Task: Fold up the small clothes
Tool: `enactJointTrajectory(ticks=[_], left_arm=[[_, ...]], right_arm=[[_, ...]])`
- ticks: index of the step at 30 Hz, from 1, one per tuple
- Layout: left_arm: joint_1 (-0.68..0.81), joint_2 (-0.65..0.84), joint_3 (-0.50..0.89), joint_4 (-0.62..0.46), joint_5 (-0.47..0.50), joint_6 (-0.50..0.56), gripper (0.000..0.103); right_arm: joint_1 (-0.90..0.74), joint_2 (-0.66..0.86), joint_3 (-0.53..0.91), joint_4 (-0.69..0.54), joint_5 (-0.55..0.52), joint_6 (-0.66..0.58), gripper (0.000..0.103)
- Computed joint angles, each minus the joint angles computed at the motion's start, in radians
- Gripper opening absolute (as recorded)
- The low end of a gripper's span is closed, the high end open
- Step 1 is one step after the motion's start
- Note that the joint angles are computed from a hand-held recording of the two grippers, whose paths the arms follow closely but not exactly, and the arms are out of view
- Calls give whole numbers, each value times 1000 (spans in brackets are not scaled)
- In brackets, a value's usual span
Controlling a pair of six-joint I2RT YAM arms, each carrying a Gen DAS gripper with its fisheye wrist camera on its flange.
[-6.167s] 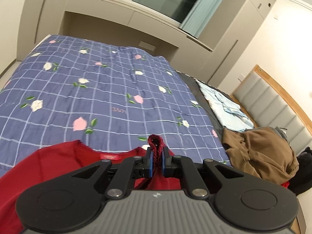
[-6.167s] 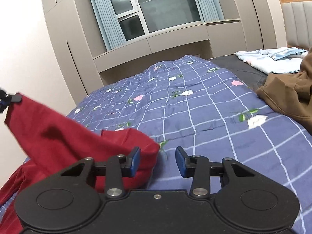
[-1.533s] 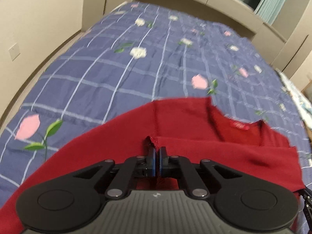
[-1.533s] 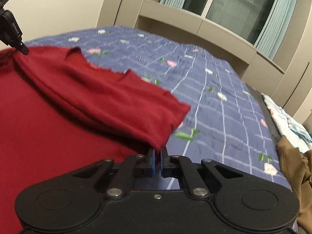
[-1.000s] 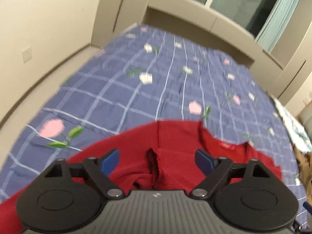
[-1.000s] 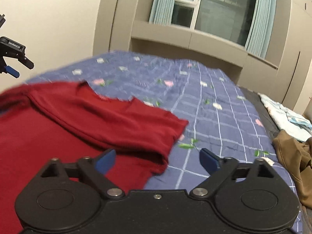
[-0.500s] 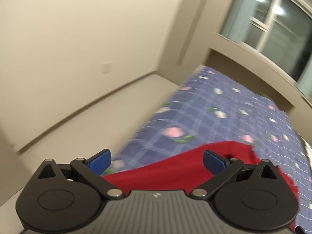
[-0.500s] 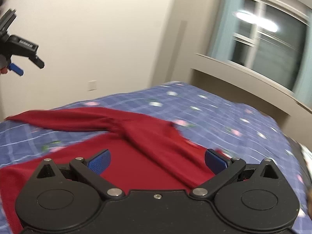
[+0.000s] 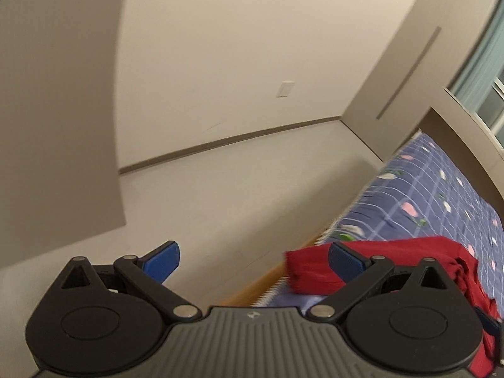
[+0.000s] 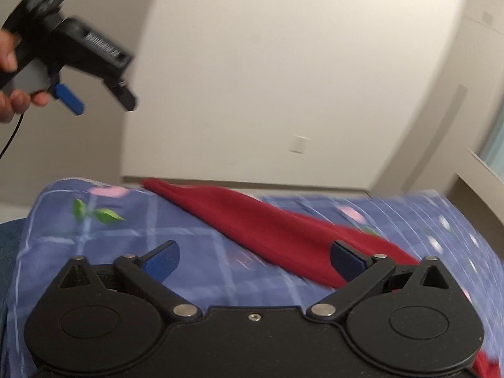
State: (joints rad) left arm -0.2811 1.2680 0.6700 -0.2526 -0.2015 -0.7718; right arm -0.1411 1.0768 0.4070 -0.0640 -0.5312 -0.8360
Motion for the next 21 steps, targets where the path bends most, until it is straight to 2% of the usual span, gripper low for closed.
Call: enactJointTrajectory(ticks=[3,5,6,8,10,16,18,20,21], left_arm=[[82,-53,-64,20,42,4,102],[131,-100,-104,19,67,15,102],[158,-115,-120,21,77,23,102],[203,-137,-143,24,92,33,102],[244,-163,-166,26,109,41,102],[284,-176,-195,43,134,39,102],[273,-168,-195,54,136,28,102],[264,-163,-197,64,140,17,102],[258,-160,-198,71,142,10,102]], right_arm=[[225,99,7,113,138,42,84],[316,178,45,134,176,35,71],[356,216,69,135,196,27,67],[417,281,117,129,232,1,50],[457,330,160,121,267,-19,48],[541,463,316,-22,337,-101,48],[567,484,331,-26,357,-101,39],[579,507,368,-67,373,-70,7],[575,514,374,-64,374,-59,7]])
